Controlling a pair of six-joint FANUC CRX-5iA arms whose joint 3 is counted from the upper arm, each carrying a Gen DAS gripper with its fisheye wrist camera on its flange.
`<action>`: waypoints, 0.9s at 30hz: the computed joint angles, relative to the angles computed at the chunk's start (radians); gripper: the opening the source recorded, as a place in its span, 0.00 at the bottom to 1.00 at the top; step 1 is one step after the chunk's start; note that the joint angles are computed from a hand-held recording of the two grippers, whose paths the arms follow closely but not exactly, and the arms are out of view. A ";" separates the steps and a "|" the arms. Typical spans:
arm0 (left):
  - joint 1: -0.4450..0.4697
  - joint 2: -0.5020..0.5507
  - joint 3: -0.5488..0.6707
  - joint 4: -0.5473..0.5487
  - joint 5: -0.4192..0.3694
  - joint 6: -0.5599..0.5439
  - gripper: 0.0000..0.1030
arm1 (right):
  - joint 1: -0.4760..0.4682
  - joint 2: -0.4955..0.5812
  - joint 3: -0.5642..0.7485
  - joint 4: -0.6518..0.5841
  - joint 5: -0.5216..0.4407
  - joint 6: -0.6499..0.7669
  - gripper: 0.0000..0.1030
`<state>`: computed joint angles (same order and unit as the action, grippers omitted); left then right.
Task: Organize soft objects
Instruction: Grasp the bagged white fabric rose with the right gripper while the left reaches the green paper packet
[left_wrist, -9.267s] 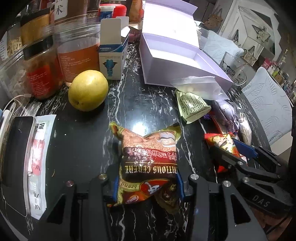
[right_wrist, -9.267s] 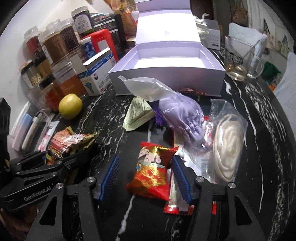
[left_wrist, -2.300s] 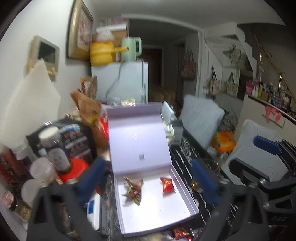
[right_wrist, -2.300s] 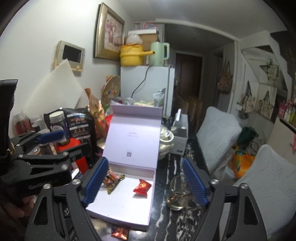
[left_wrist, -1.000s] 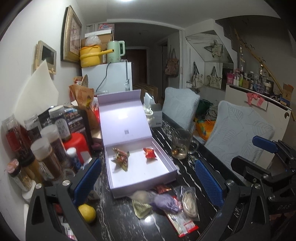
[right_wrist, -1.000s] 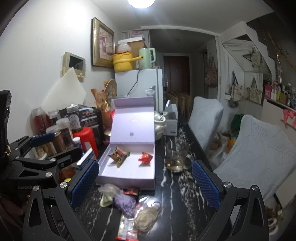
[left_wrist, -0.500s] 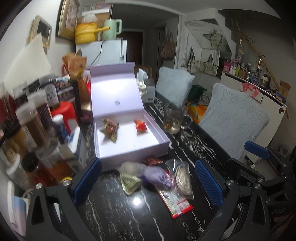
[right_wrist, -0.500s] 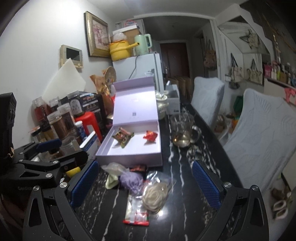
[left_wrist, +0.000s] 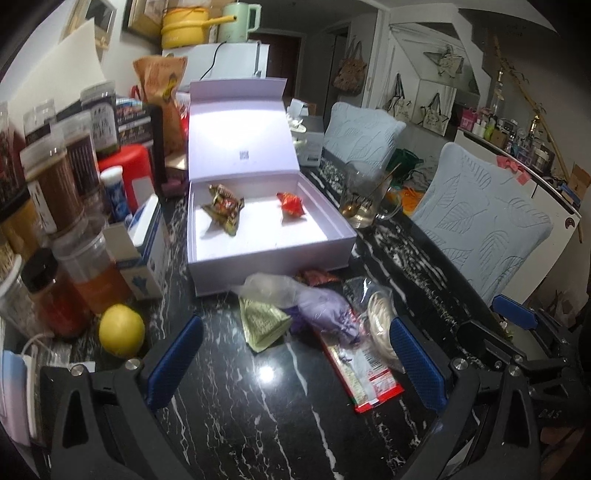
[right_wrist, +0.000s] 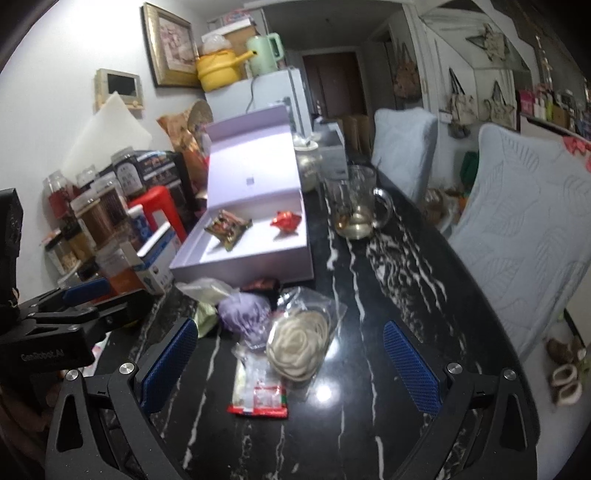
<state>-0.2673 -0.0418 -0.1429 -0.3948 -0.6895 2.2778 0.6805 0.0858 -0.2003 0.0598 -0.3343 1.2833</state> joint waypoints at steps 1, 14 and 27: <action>0.005 0.004 -0.006 0.009 0.004 -0.007 1.00 | -0.001 0.007 0.003 0.001 -0.006 -0.002 0.99; 0.076 0.051 -0.070 0.107 0.047 -0.044 1.00 | -0.014 0.133 0.124 -0.076 -0.112 0.076 0.99; 0.138 0.111 -0.060 0.171 0.073 -0.102 1.00 | -0.022 0.284 0.288 -0.100 -0.198 0.088 0.99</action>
<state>-0.1291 0.0694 -0.2025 -0.2235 -0.6163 2.1760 0.6588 0.3699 0.0873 -0.0406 -0.5322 1.3714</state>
